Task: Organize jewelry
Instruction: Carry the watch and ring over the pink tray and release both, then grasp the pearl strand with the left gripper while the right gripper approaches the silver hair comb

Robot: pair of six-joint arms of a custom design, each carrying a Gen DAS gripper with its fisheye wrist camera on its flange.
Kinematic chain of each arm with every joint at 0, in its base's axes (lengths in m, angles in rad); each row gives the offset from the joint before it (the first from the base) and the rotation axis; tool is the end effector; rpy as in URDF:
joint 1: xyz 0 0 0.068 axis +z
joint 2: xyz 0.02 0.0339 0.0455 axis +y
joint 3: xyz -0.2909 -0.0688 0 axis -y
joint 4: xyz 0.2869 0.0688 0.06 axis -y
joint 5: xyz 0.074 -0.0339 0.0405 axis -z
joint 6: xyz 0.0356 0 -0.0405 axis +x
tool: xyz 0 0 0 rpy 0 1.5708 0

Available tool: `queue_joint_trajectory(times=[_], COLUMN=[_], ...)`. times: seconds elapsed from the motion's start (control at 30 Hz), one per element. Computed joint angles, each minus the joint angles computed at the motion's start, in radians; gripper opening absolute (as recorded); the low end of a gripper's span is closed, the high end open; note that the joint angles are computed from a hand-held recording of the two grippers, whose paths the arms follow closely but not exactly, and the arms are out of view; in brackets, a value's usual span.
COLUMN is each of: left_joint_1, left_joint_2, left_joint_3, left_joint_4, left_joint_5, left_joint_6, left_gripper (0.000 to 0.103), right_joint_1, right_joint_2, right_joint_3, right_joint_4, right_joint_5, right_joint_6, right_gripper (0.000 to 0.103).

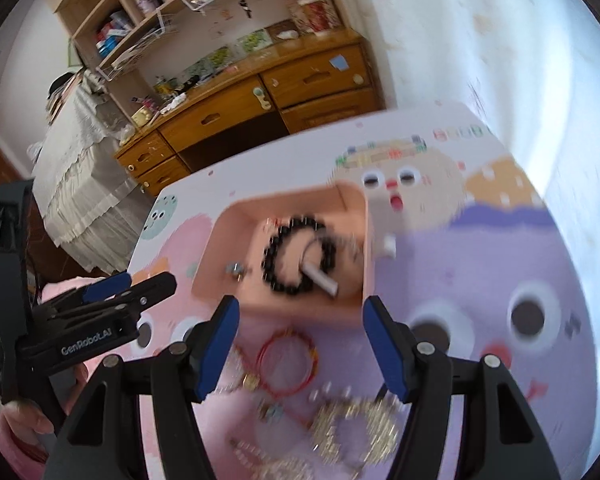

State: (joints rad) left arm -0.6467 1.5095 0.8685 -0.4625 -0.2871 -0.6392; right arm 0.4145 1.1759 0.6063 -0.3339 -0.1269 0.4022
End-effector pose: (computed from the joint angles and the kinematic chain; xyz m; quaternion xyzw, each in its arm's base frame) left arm 0.2588 -0.1828 0.1838 -0.0295 0.9629 -0.0260 0.2668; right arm 0.2267 0.1047 0.1919 -0.0266 0.9428 0.1848 0.2762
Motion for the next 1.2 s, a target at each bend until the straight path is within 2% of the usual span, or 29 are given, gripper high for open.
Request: queue_joint_trajectory(times=[0.27,0.53,0.63,0.7,0.8,0.93,1.03,1.13,1.2], left_joint_1=[-0.120,-0.298,-0.351,-0.390,-0.446,-0.504,-0.536,-0.582,-0.593], left_joint_2=[-0.200,-0.235,-0.213,-0.199,-0.166,-0.123,-0.081,-0.002,0.054], left_joint_3=[-0.200,-0.271,-0.273,-0.272,-0.262,-0.262,-0.254,-0.207,-0.169], left_joint_4=[-0.036,-0.055,-0.057,-0.057,-0.049,0.017,0.056,0.046,0.036], left_joint_5=[-0.005,-0.010,-0.003,-0.001,0.007,0.048,0.051,-0.009,-0.028], left_joint_6=[-0.093,-0.223,-0.295,-0.348,-0.431,-0.559,-0.667,-0.791,-0.832], left_gripper=[0.090,0.093,0.093,0.093,0.093,0.093,0.093,0.093,0.093], right_joint_1=[0.105,0.077,0.009,-0.024,-0.026,-0.038,-0.058,-0.064,-0.079], right_joint_2=[-0.158,-0.252,-0.264,-0.246,-0.219,-0.185,-0.126,-0.055,-0.018], right_joint_3=[-0.111,-0.190,-0.228,-0.242,-0.242,-0.229,-0.206,-0.176,-0.157], right_joint_4=[-0.107,-0.186,-0.179,-0.173,-0.189,-0.205,-0.206,-0.207,-0.211], right_joint_5=[0.035,-0.056,-0.149,-0.181,-0.159,-0.134,-0.108,-0.073,-0.073], right_joint_6=[0.212,0.335,0.365,0.365,0.357,0.307,0.231,0.137,0.065], right_gripper=[0.064,0.064,0.064,0.064,0.064,0.064,0.064,0.064,0.064])
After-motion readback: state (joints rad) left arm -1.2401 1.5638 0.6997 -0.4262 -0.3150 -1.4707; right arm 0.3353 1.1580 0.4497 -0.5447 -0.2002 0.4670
